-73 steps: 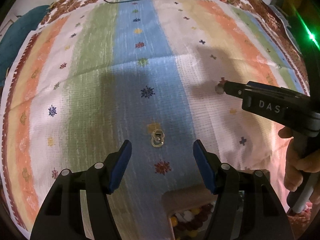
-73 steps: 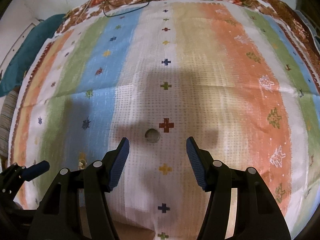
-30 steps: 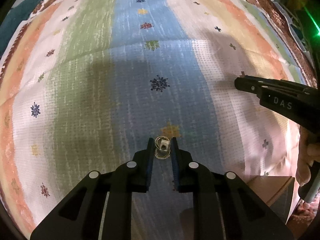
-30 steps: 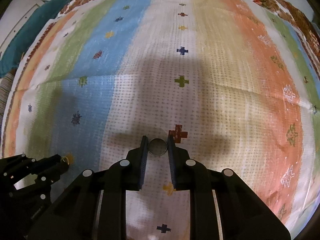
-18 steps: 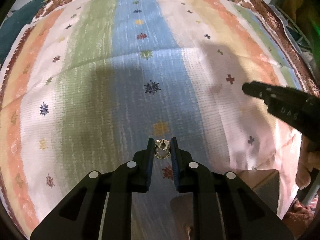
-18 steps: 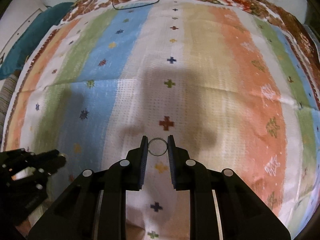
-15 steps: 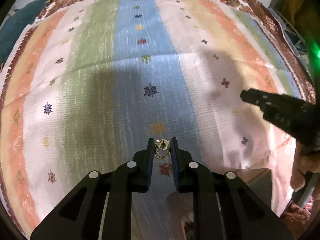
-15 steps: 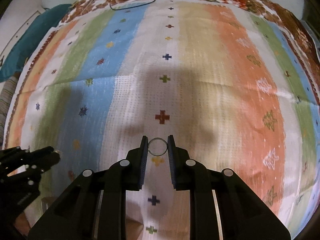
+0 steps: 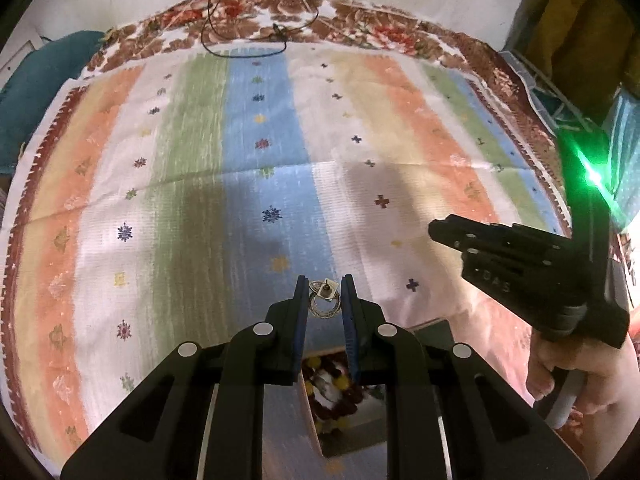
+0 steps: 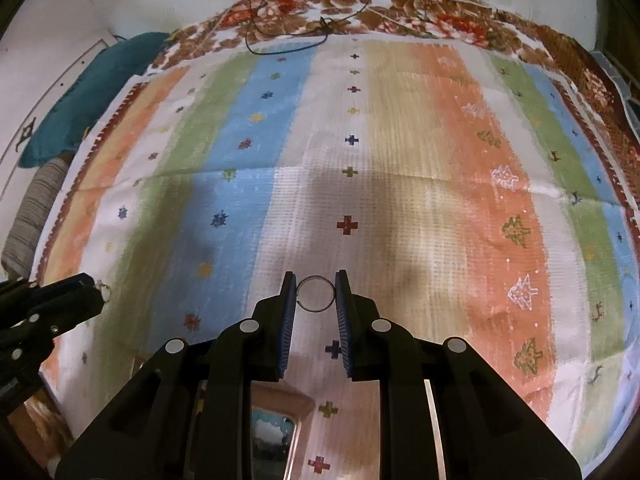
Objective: Organize jewelry
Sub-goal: 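Carry both rings over the silver tin and open both tools to drop them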
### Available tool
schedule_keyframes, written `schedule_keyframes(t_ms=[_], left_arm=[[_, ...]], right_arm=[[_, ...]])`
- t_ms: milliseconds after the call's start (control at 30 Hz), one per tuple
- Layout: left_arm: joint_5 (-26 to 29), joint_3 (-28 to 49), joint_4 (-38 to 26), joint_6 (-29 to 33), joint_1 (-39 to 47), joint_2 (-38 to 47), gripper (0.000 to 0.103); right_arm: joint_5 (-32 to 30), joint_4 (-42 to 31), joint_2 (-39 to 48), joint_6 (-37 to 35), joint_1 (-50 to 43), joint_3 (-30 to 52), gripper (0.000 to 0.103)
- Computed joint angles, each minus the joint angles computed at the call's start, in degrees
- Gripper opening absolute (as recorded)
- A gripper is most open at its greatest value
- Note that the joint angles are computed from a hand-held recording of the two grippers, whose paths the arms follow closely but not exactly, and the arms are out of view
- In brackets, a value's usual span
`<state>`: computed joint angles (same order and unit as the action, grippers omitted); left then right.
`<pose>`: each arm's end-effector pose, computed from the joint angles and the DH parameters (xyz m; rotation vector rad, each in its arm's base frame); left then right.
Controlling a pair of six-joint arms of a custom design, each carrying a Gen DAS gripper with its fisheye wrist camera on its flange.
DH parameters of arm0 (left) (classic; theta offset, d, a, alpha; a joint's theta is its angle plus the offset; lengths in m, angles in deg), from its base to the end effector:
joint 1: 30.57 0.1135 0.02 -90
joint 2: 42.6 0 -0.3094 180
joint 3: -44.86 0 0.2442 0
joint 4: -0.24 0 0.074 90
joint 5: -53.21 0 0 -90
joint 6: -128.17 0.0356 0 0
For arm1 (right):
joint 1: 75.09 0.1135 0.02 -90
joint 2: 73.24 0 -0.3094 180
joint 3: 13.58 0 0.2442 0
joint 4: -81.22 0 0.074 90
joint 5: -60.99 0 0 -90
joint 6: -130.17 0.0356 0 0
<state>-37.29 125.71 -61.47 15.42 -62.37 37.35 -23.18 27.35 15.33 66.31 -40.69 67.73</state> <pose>0.2242 -0.1387 0.3263 0.2075 2.6601 -0.3080 0.2556 0.1707 0.2961 -0.1560 2.6429 0.2271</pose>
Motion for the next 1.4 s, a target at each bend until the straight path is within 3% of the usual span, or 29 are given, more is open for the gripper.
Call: schedule_keyframes(t_ms=[233, 667, 1400], left_arm=[[-0.9, 0.3, -1.4, -1.5, -4.0, -3.2, 0.016], [-7.7, 0.9, -4.5, -5.1, -11.0, -8.0, 0.016], [-10.7, -0.8, -6.2, -10.3, -16.0, -11.9, 0.016]], right_arm=[[0.6, -0.5, -3.4, 0.3, 2.1, -1.1, 0.020], [4.5, -2.8, -10.2, 2.5, 9.9, -2.1, 0.020], [5.9, -4.1, -16.7, 7.1, 16.8, -5.3, 0.021]])
